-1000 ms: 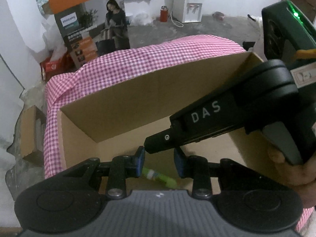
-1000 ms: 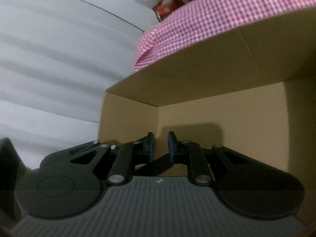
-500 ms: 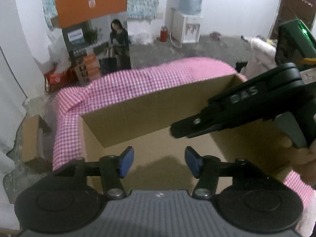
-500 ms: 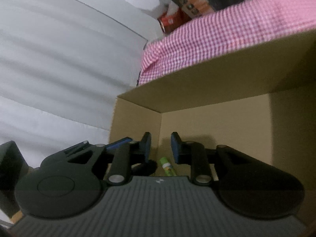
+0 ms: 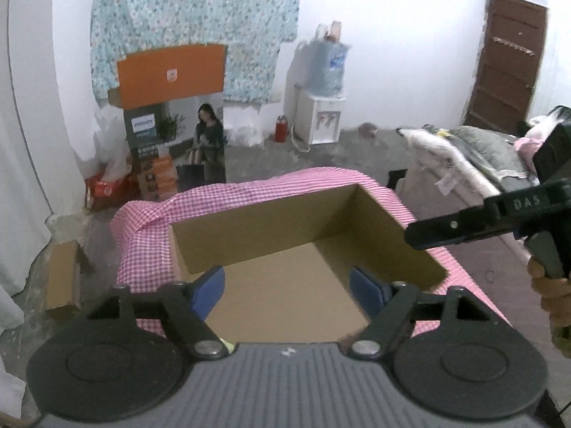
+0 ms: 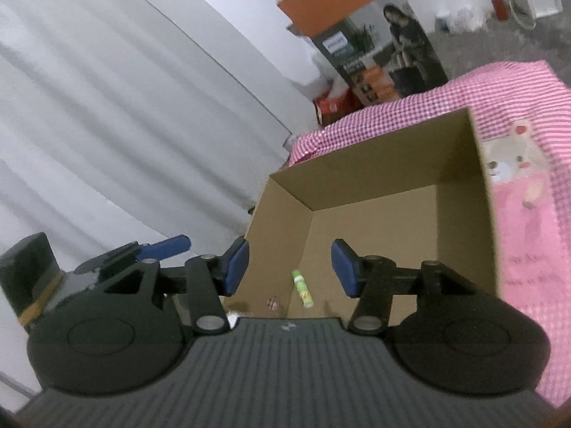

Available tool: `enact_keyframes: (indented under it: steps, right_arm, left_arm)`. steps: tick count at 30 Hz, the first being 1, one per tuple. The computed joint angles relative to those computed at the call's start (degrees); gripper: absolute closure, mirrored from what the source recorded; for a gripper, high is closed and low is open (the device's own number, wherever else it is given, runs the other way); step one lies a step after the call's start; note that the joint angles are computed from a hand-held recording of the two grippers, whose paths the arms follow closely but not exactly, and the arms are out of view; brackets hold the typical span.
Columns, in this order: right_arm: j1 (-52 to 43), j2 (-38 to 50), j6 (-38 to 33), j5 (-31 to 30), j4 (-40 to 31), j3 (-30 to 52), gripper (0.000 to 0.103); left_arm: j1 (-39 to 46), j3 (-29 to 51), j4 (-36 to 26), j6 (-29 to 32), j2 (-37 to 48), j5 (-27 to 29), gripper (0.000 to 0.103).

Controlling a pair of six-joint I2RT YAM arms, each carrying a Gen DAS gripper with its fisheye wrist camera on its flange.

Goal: Organize rigid objects
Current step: 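Move the right tool back and close on the black cylinder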

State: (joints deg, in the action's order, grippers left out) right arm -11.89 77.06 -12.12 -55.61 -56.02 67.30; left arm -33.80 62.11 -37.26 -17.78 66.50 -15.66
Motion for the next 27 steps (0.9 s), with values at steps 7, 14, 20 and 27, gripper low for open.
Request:
enact_keyframes:
  steps: [7,14,20,27]
  right_arm:
    - [-17.4,-9.2,-25.7,-4.2,-20.7,-6.2,0.05]
    - [-32.3,-11.9,-46.3,0.5,-29.2,-18.6,0.05]
    - [-27.5,-15.2,-36.8,7.2,-13.6,-27.9,0.052]
    - [-14.4,-12.7,-21.4,13.2,4.3,-31.6,0.069]
  left_arm:
    - [-13.1,-6.6,0.6,-7.4,-4.2,-7.5,0.022]
    - [-20.7,-14.4,8.4,-13.1,0.8,-6.4,0.023]
    - [-25.6,-15.8,16.7,-13.6,10.4,-5.7,0.029]
    - [-26.2,-13.6,23.5,-10.7,20.3,-4.2,0.054]
